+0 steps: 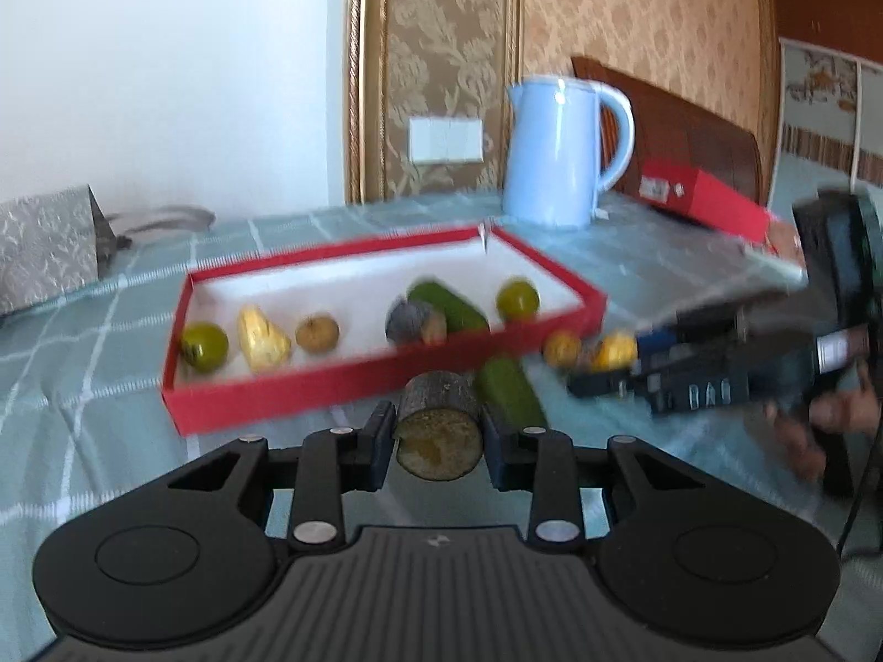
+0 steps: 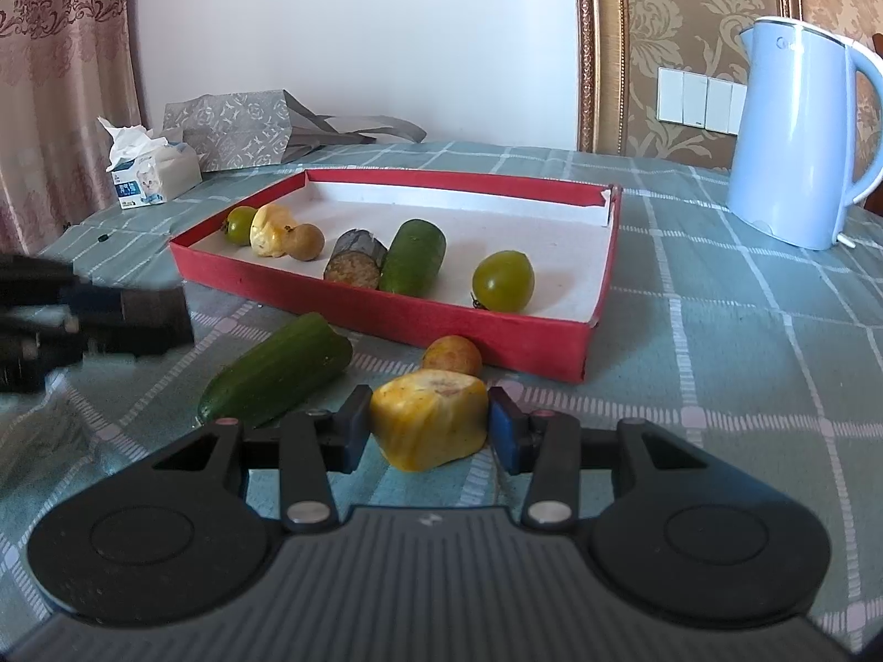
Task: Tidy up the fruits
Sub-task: 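Lower the dark sugarcane chunk into the red tray and open the left gripper, then lower the yellow jackfruit chunk into the tray and open the right gripper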
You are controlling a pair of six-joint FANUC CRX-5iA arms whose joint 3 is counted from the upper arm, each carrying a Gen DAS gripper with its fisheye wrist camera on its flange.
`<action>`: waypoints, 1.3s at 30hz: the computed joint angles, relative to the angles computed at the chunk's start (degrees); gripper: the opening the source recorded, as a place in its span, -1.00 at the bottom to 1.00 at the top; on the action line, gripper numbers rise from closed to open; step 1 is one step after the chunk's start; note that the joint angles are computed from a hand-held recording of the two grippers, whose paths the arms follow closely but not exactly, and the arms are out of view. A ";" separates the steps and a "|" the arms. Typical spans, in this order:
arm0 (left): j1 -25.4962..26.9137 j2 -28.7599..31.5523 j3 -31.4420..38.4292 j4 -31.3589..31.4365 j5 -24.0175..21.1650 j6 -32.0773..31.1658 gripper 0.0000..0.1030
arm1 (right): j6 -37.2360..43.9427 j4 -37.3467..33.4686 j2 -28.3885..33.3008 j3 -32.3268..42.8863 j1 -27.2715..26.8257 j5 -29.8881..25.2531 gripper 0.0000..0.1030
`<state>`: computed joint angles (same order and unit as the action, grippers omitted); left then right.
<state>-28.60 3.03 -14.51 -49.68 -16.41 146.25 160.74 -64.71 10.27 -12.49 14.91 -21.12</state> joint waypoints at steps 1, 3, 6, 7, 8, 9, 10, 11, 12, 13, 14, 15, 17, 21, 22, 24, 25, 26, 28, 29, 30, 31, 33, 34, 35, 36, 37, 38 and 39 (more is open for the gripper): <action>-0.47 0.25 0.94 -2.05 -0.67 2.16 -0.37 | 0.08 0.02 -0.03 -0.04 0.02 0.07 -0.19; -0.91 1.19 2.98 -4.62 -2.13 4.93 -0.37 | 0.25 -0.09 0.06 0.03 -0.01 -0.03 -0.19; -0.15 3.90 6.68 -4.45 -4.17 5.50 -0.37 | 0.40 -0.26 0.09 0.02 0.02 0.03 -0.19; -0.12 4.98 8.06 -4.96 -5.44 6.70 -0.37 | 0.20 -0.08 0.15 0.07 0.05 0.02 -0.19; 0.55 6.06 9.16 -3.74 -5.82 6.09 -0.37 | -0.08 0.16 0.07 0.01 0.16 0.10 -0.19; 1.34 7.13 10.21 -2.31 -6.00 5.44 -0.37 | -0.07 0.15 0.05 0.00 0.14 0.07 -0.19; 2.33 8.35 11.30 -0.54 -6.00 4.80 -0.37 | -0.07 0.15 0.05 0.00 0.14 0.07 -0.19; 3.17 9.31 12.11 1.21 -5.89 3.57 -0.37 | -0.48 0.54 0.05 0.02 0.23 0.10 -0.19; 3.42 10.21 13.06 1.51 -6.56 3.49 -0.37 | -0.61 0.64 0.05 0.02 0.24 0.07 -0.19; 3.36 11.33 14.38 1.41 -8.17 3.86 -0.37 | -0.65 0.67 0.05 0.05 0.20 0.00 -0.18; 3.42 12.21 15.40 1.71 -9.37 3.65 -0.37 | -0.72 0.75 0.08 0.05 0.28 0.06 -0.18; 3.55 12.66 15.85 1.60 -9.85 3.98 -0.37 | -0.87 0.94 0.10 0.07 0.34 0.04 -0.19; 2.81 13.15 16.61 -1.28 -11.61 8.21 -0.32 | -1.03 1.11 0.18 0.17 0.39 0.02 -0.18; -0.17 13.14 17.00 -9.63 -16.22 17.01 0.64 | -0.81 0.95 0.23 0.19 0.30 -0.10 -0.19; -2.12 13.23 17.11 -14.21 -18.99 21.47 0.66 | -0.74 0.98 0.23 0.18 0.33 -0.07 -0.19; -4.34 12.99 16.79 -18.28 -22.69 25.51 0.66 | -0.50 0.78 0.28 0.20 0.27 -0.08 -0.19; -5.05 12.60 16.33 -19.49 -23.91 27.20 0.66 | -0.42 0.71 0.29 0.22 0.23 -0.12 -0.19; -5.77 12.17 15.80 -20.56 -25.06 28.98 0.66 | -0.34 0.68 0.29 0.20 0.20 -0.15 -0.19; -8.10 11.25 14.21 -24.06 -28.45 34.30 0.66 | 0.06 0.36 0.29 0.21 0.10 -0.16 -0.19; -8.96 10.70 13.33 -25.02 -29.37 35.81 0.66 | 0.21 0.26 0.23 0.14 0.08 -0.14 -0.19; -9.57 10.07 12.44 -25.49 -29.79 36.85 0.66 | 0.54 0.00 0.21 0.10 0.00 -0.18 -0.19; -10.03 9.55 11.65 -25.40 -30.01 37.49 0.66 | 0.84 -0.20 0.19 0.05 -0.04 -0.21 -0.19; -10.84 8.92 10.66 -24.52 -30.74 37.99 0.66 | 1.38 -0.60 0.05 -0.09 -0.09 -0.17 -0.19; -10.83 8.48 10.19 -23.68 -30.26 37.49 0.66 | 1.93 -1.13 -0.07 -0.19 -0.19 -0.15 -0.19; -10.87 8.09 9.71 -23.16 -29.72 37.46 0.66 | 2.38 -1.46 -0.18 -0.29 -0.24 -0.16 -0.19; -10.98 7.82 9.31 -22.99 -29.31 37.50 0.67 | 2.78 -1.62 -0.32 -0.42 -0.23 -0.13 -0.19; -10.71 7.57 8.96 -22.26 -28.36 36.46 0.67 | 3.36 -1.98 -0.57 -0.61 -0.27 -0.05 -0.19; -10.34 7.57 9.01 -21.14 -27.78 35.16 0.67 | 4.73 -3.14 -0.99 -0.95 -0.51 -0.06 -0.19; -10.03 7.53 8.90 -20.27 -27.20 34.47 0.67 | 6.25 -4.46 -1.38 -1.22 -0.84 -0.21 -0.19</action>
